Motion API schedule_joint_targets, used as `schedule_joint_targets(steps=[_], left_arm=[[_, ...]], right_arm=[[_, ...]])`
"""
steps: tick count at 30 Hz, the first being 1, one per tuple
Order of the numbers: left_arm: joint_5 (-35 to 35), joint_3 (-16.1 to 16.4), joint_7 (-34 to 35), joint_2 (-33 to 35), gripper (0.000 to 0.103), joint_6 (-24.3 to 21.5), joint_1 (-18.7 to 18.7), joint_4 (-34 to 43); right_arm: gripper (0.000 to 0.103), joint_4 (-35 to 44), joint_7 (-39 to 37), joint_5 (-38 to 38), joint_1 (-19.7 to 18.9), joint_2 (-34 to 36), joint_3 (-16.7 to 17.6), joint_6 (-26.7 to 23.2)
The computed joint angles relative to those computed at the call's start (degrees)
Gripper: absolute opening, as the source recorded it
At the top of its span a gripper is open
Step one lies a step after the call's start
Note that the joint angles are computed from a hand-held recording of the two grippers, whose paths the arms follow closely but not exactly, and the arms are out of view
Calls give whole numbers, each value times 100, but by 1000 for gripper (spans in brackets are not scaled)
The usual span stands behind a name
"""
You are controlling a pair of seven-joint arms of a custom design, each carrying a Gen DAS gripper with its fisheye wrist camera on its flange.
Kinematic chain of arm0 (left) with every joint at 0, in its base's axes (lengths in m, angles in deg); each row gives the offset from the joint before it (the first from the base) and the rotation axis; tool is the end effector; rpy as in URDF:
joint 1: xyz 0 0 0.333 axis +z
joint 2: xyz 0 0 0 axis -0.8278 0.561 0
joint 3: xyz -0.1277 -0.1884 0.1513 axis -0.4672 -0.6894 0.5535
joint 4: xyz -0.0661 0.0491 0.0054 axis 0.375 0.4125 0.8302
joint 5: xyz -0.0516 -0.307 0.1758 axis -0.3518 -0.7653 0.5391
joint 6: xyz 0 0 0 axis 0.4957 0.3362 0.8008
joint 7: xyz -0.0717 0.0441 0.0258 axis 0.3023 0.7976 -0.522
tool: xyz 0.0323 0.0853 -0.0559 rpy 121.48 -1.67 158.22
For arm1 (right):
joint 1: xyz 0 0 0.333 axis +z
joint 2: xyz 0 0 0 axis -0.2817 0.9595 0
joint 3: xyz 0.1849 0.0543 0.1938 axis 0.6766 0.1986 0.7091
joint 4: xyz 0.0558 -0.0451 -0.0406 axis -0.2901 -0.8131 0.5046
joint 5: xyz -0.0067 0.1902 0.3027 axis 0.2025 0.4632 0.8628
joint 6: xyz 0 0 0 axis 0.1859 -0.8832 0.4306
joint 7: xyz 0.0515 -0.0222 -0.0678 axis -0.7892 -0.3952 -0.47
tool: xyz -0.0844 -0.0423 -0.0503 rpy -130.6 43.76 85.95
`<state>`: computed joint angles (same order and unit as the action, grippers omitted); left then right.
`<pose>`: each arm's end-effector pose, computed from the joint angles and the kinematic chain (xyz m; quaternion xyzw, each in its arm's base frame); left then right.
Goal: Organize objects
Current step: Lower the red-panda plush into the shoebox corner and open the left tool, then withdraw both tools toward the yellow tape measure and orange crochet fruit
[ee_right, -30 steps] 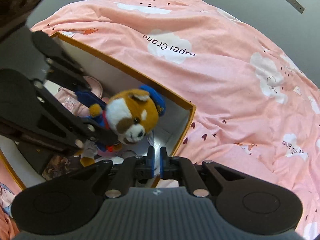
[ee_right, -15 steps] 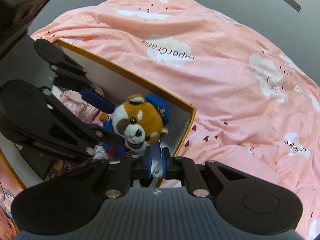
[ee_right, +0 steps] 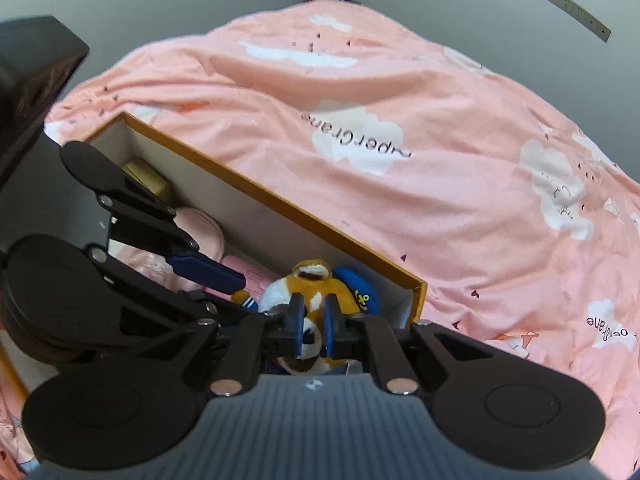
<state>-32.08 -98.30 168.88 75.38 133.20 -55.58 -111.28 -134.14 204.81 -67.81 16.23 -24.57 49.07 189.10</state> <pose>0.6041 -0.1299 0.3737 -0.3601 0.8757 -0.3215 0.0003 0.5099 0.3791 0.3881 -0.7645 0.5622 -0.2447 0.1990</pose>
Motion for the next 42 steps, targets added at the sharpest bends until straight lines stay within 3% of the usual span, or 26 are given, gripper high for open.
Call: schedule_joint_targets(steps=[4,8,11,20,24,26,30,33,37,42], left_arm=[[61,10,-267,236,20,-86,-9,223],[178,-15,-398,297,16,-61,-36,263],[213,-22,-416,224,15,97,-41,147],[-295,-17,59,-622,17,163,67,-567],[-832,131,558,-1382,17,34,58,-1192],[-1140,272,870,-1801,17,-118,25,-1544],[-1531,661,1321,-2679,20,-687,-65,-2311],[-1456,865,1433,-3136,20,-1036,-151,-2784],[-1282,934,1481,-3497,20,-1020,-278,-3382],[-974,914,1076,-3589,21,-743,-358,-3929]], right_arm=[[10,241,-62,73,-1,233,-24,-112],[10,645,-136,165,84,534,-75,-557],[10,713,-95,256,66,646,-104,-499],[11,137,609,-121,244,38,-160,-354],[12,-490,1340,-486,295,-587,-28,-266],[15,-910,1976,-883,348,-994,65,-208],[31,-1836,3598,-1773,337,-1845,380,-6],[31,-2444,4635,-2121,287,-2366,739,-34],[41,-2965,5558,-2057,294,-2728,1248,-414],[45,-3305,6125,-1480,446,-2718,1514,-621]])
